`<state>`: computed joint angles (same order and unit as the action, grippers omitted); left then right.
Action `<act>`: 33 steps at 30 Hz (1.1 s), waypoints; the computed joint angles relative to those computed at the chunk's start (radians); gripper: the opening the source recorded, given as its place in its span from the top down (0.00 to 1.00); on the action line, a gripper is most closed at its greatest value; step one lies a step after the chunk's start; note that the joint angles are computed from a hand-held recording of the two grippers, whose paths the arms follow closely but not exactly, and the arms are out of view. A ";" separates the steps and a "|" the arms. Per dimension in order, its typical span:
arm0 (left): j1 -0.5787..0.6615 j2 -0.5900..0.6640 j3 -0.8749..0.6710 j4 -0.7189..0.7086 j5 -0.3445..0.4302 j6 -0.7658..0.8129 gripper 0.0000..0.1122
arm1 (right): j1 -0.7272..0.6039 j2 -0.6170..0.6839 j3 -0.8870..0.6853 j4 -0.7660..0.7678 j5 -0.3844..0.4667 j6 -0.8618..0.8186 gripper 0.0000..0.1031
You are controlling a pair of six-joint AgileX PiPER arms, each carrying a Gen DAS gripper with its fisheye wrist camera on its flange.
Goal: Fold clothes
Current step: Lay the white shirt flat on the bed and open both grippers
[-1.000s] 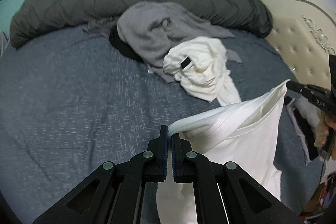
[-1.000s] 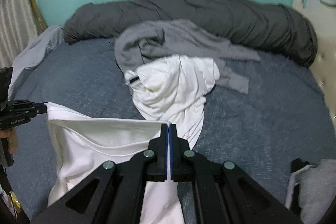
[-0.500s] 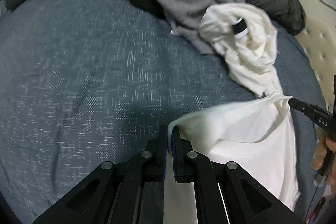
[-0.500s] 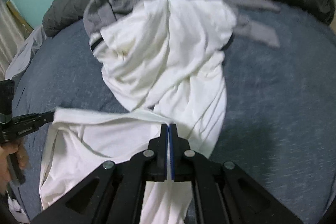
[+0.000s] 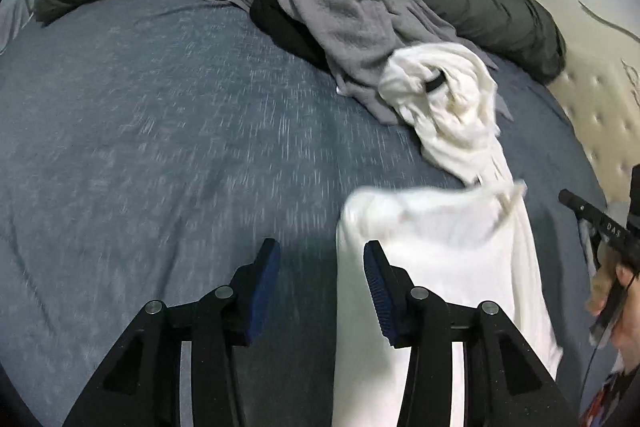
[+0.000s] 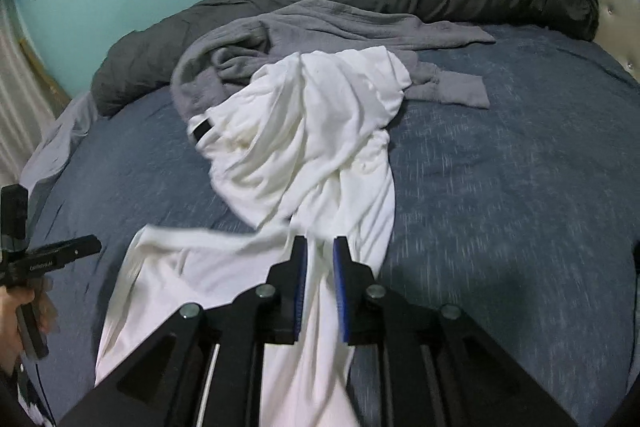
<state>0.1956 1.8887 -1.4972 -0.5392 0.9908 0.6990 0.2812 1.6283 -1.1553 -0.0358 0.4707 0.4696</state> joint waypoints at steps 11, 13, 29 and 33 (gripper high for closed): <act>0.235 -0.358 0.483 0.013 0.103 0.274 0.58 | 0.221 -0.440 0.424 -0.153 0.043 0.369 0.88; 0.264 -0.416 0.553 0.035 0.116 0.307 0.58 | 0.277 -0.499 0.458 -0.192 0.095 0.469 0.88; 0.288 -0.598 0.715 0.043 0.137 0.330 0.58 | 0.603 -0.632 0.438 -0.354 0.389 0.752 0.72; 0.229 -0.552 0.662 0.031 0.110 0.277 0.58 | 0.510 -0.604 0.457 -0.315 0.310 0.686 0.72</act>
<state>0.4246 1.3372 -0.8356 -0.5083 1.1003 0.9757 0.7915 1.0241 -0.6987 -0.3508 0.7803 1.1552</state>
